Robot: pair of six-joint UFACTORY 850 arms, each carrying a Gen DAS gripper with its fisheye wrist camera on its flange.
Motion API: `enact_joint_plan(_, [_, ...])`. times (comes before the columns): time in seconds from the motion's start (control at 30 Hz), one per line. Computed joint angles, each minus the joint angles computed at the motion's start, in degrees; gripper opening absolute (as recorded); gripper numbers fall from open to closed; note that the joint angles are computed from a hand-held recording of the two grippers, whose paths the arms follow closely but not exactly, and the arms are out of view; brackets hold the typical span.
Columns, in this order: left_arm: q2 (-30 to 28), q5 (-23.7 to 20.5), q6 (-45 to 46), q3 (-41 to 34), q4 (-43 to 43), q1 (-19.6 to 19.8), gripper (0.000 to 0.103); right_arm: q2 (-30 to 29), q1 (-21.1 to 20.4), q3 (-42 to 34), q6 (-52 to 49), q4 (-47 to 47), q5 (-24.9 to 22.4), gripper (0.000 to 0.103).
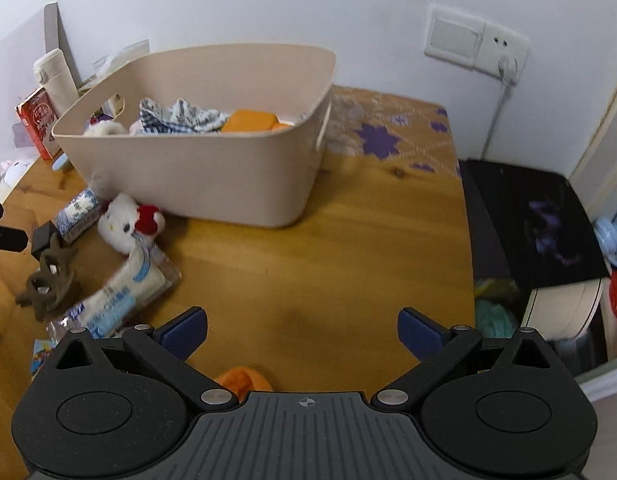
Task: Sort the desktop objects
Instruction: 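Grasp the brown hair clip with the left gripper while the right grasps the orange sock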
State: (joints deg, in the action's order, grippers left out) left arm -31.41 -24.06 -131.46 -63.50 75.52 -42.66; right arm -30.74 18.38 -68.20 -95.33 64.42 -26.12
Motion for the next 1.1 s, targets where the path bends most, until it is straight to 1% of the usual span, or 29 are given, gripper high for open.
enact_joint_plan(0.1, [-0.74, 0.09, 1.82, -0.66, -1.07, -0.57, 0.081, 0.34, -0.44, 1.27, -1.91, 0.76, 0.59, 0.103])
enact_joint_plan(0.23, [-1.88, 2.03, 2.04, -1.42, -2.64, -0.89, 0.081, 0.95, -1.01, 3.20, -6.80, 2.27, 1.01, 0.103])
enact_joint_plan(0.37, [-3.22, 2.65, 4.45, -2.59, -5.87, -1.47, 0.081, 1.11, -1.13, 4.21, -7.29, 0.55, 1.00, 0.103])
enact_joint_plan(0.47, [-4.11, 2.81, 5.86, -3.32, -7.68, -1.73, 0.081, 0.87, -1.26, 4.43, -6.19, -1.20, 0.15, 0.103])
enact_joint_plan(0.53, [-4.77, 2.28, 7.30, -4.01, -9.13, -1.92, 0.081, 0.68, -1.20, 4.51, -5.34, -2.27, -0.31, 0.103])
enact_joint_plan(0.67, [-6.59, -1.31, 9.62, -6.11, -9.06, -2.91, 0.081, 0.49, -0.75, 5.07, -4.64, -3.73, -0.50, 0.103])
enact_joint_plan(0.83, [-8.37, -3.12, 12.81, -8.24, -10.74, -3.32, 0.080, 0.28, 0.01, 6.10, -6.00, -3.40, 0.58, 0.103])
enact_joint_plan(0.93, [-9.24, -3.41, 14.57, -9.26, -11.95, -3.34, 0.080, 0.08, 0.35, 6.44, -6.98, -2.98, 1.13, 0.099])
enact_joint_plan(1.03, [-9.94, -4.55, 14.44, -9.96, -11.36, -3.62, 0.072, -0.38, 0.42, 6.12, -5.88, -3.78, 0.91, 0.095])
enact_joint_plan(1.07, [-10.07, -4.38, 14.60, -10.09, -11.28, -3.57, 0.067, -0.52, 0.44, 6.02, -5.73, -3.77, 0.87, 0.093])
enact_joint_plan(1.1, [-10.24, -3.84, 15.29, -10.33, -11.71, -3.42, 0.064, -0.57, 0.41, 5.98, -5.71, -3.61, 0.85, 0.092])
